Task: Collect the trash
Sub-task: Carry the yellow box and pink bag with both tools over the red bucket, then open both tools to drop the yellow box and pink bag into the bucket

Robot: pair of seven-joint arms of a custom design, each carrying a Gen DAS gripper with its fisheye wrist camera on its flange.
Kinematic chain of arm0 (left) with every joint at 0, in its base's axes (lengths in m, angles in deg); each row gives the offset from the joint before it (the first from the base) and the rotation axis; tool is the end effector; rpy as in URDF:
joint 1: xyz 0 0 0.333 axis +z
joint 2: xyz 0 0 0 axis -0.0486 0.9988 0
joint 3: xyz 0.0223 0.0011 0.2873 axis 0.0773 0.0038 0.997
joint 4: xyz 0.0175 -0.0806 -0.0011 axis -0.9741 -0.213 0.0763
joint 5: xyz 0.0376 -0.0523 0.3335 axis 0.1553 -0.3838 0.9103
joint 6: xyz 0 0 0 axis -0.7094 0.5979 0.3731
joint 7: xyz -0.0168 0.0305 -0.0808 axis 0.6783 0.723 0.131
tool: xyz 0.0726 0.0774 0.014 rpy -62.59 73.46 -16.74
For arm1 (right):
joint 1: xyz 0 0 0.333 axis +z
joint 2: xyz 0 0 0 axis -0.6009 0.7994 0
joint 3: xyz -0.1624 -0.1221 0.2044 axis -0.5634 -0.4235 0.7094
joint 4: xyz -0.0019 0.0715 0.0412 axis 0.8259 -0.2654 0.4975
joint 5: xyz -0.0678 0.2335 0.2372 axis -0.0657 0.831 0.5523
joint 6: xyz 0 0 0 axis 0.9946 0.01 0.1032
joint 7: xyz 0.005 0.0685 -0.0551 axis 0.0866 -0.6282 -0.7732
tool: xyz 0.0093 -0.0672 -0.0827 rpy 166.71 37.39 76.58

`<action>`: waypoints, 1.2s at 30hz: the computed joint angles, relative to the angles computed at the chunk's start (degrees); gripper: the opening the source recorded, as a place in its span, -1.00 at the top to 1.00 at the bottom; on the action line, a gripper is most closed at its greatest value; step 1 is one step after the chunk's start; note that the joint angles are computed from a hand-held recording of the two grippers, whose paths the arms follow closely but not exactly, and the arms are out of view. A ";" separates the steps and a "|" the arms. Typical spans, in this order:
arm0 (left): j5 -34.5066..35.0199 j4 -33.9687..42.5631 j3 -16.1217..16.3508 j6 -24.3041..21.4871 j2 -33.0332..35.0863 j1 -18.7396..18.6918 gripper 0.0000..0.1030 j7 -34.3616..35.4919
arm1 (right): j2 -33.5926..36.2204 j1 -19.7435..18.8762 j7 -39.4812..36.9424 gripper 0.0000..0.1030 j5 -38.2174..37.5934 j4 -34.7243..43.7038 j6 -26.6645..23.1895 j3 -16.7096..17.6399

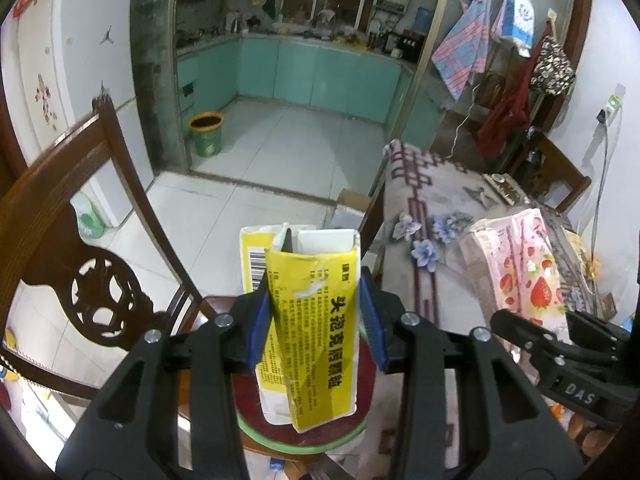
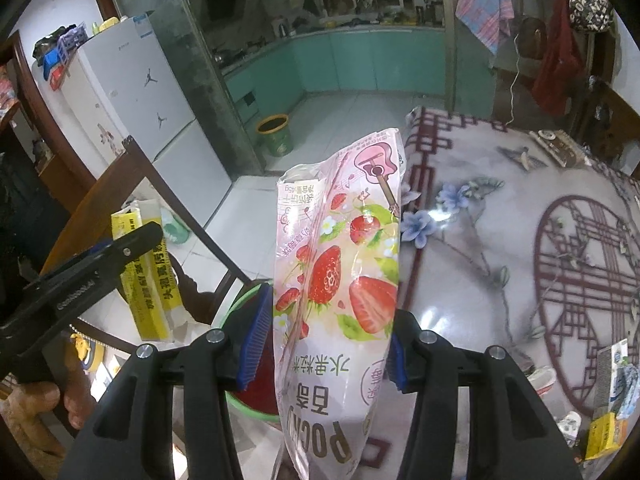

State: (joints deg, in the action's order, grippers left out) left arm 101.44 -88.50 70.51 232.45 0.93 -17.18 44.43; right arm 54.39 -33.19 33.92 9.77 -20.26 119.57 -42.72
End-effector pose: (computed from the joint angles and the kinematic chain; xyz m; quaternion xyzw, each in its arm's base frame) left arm 0.5132 -0.2389 0.4796 -0.7820 0.4992 -0.2669 0.2607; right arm 0.5806 0.0647 0.4710 -0.8202 0.4706 -0.0501 0.3214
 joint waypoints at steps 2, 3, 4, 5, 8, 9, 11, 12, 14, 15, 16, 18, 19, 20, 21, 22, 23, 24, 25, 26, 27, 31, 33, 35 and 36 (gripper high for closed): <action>-2.05 -0.62 0.18 0.57 0.62 0.48 0.24 0.92 | 0.74 0.23 1.08 0.07 -0.92 0.47 -1.43 0.08; -3.00 -0.92 0.30 0.67 0.95 0.66 0.24 1.38 | 0.96 0.32 1.44 0.07 -1.37 0.54 -1.79 0.12; -3.65 -1.34 0.43 0.90 1.06 0.78 0.24 1.64 | 1.30 0.48 1.88 0.07 -2.05 0.63 -2.18 0.17; -4.19 -1.72 0.57 1.21 1.14 0.90 0.24 1.88 | 1.46 0.59 2.20 0.07 -2.37 0.62 -2.31 0.27; -5.70 -2.79 0.91 2.21 1.54 1.23 0.24 2.58 | 2.35 0.81 3.33 0.06 -3.58 1.16 -3.25 0.44; -6.25 -3.00 0.97 2.57 1.74 1.29 0.24 2.89 | 2.68 0.89 3.80 0.06 -3.87 1.28 -3.53 0.54; -7.33 -3.30 1.09 3.18 2.20 1.35 0.24 3.62 | 3.44 1.02 4.71 0.06 -4.56 1.72 -4.30 0.71; -7.77 -3.43 1.21 3.47 2.36 1.38 0.24 3.90 | 3.62 1.18 5.20 0.06 -5.00 1.77 -4.54 0.84; -8.41 -3.68 1.44 3.76 2.64 1.36 0.24 4.32 | 4.13 1.36 5.75 0.06 -5.82 2.13 -4.93 1.00; -8.66 -3.78 1.55 3.77 2.74 1.35 0.24 4.47 | 4.40 1.40 5.92 0.06 -6.14 2.39 -5.14 1.09; -9.00 -3.85 1.65 3.74 2.86 1.35 0.24 4.61 | 4.61 1.44 6.07 0.06 -6.42 2.55 -5.27 1.16; -10.09 -4.04 1.77 3.72 3.13 1.50 0.24 5.27 | 5.16 1.50 6.40 0.06 -7.04 3.08 -5.84 1.31; -10.56 -3.94 1.82 3.66 3.37 1.51 0.23 5.58 | 5.42 1.50 6.53 0.06 -7.29 3.34 -6.19 1.37; -10.98 -4.02 1.90 3.68 3.52 1.53 0.23 5.81 | 5.93 1.50 6.80 0.06 -7.67 3.88 -7.08 1.43; -11.37 -4.09 1.98 3.73 3.66 1.55 0.23 6.04 | 6.19 1.56 7.21 0.06 -7.87 4.11 -7.52 1.52; -11.84 -4.11 2.03 3.84 3.87 1.59 0.23 6.39 | 6.54 1.56 7.66 0.06 -7.98 4.45 -8.10 1.57; -12.16 -4.12 2.10 3.92 4.03 1.59 0.23 6.67 | 7.00 1.58 8.20 0.06 -8.04 4.95 -8.92 1.69; -12.41 -4.09 2.17 3.95 4.16 1.55 0.23 6.87 | 7.23 1.59 8.38 0.06 -8.15 5.16 -9.23 1.77; -12.66 -4.06 2.25 3.97 4.30 1.54 0.23 7.09 | 7.36 1.67 8.48 0.06 -8.33 5.25 -9.26 1.85; -12.83 -4.01 2.34 3.94 4.41 1.50 0.23 7.24 | 7.52 1.72 8.40 0.05 -8.45 5.31 -9.24 1.95; -12.93 -3.94 2.43 3.88 4.50 1.46 0.23 7.34 | 7.71 1.71 8.38 0.03 -8.48 5.53 -9.39 2.02; -13.82 -3.71 2.69 3.75 4.95 1.54 0.23 8.09 | 8.37 1.57 8.66 0.03 -8.41 6.52 -10.17 2.21; -14.34 -3.76 2.81 3.86 5.09 1.62 0.23 8.30 | 8.55 1.66 8.69 0.03 -8.48 6.76 -10.14 2.31; -14.83 -3.80 2.90 4.07 5.17 1.65 0.22 8.30 | 8.97 1.45 8.64 0.02 -8.12 7.42 -10.78 2.43; -14.94 -3.81 2.98 3.90 5.10 1.59 0.17 7.98 | 9.17 1.41 8.82 -0.20 -7.99 7.73 -11.16 2.48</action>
